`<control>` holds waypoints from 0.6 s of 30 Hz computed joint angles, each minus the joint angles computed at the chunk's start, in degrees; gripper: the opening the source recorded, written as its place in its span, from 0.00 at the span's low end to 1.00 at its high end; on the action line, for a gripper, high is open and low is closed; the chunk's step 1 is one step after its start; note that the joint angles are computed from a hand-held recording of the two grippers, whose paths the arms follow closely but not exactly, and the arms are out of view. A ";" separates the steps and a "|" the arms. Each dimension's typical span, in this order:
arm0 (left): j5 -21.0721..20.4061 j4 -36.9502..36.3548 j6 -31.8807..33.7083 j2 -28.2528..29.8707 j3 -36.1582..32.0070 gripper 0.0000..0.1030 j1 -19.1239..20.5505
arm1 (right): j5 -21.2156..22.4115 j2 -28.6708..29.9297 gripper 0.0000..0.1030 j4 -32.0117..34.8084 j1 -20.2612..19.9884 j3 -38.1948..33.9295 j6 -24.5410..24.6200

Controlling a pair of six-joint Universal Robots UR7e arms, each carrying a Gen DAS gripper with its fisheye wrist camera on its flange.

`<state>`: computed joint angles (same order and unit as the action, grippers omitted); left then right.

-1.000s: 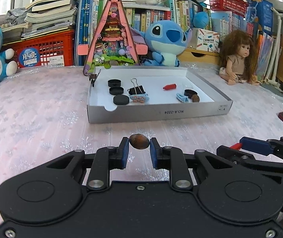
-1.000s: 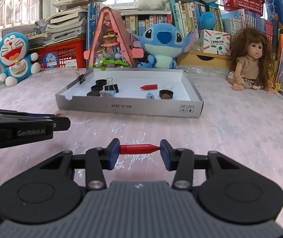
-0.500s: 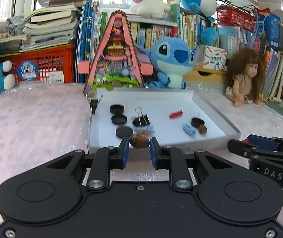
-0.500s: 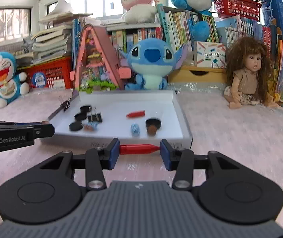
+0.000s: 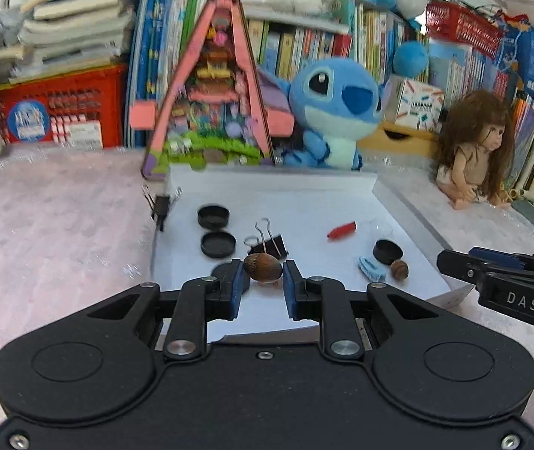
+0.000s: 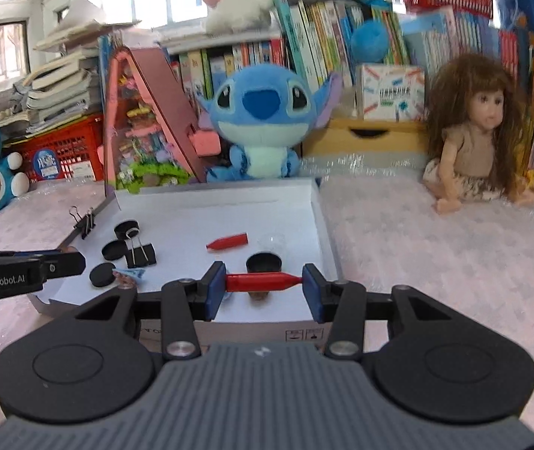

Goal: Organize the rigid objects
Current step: 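Carry the walnut and red crayon over the white tray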

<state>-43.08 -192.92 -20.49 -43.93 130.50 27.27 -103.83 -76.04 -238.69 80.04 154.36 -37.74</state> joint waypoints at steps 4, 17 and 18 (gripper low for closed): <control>-0.98 1.96 -0.40 1.24 -1.96 0.20 1.60 | -0.90 0.52 0.48 2.48 -0.53 -1.36 0.15; -1.57 5.50 0.31 4.37 -5.92 0.20 3.53 | -3.42 1.26 0.48 12.38 -0.17 -5.58 0.74; -1.65 5.67 0.29 4.57 -6.15 0.20 3.63 | -3.62 1.43 0.48 12.48 -0.14 -5.78 0.84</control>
<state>-44.73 -187.25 -20.20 -39.36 124.35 30.90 -107.45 -74.61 -226.21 79.90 148.58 -36.90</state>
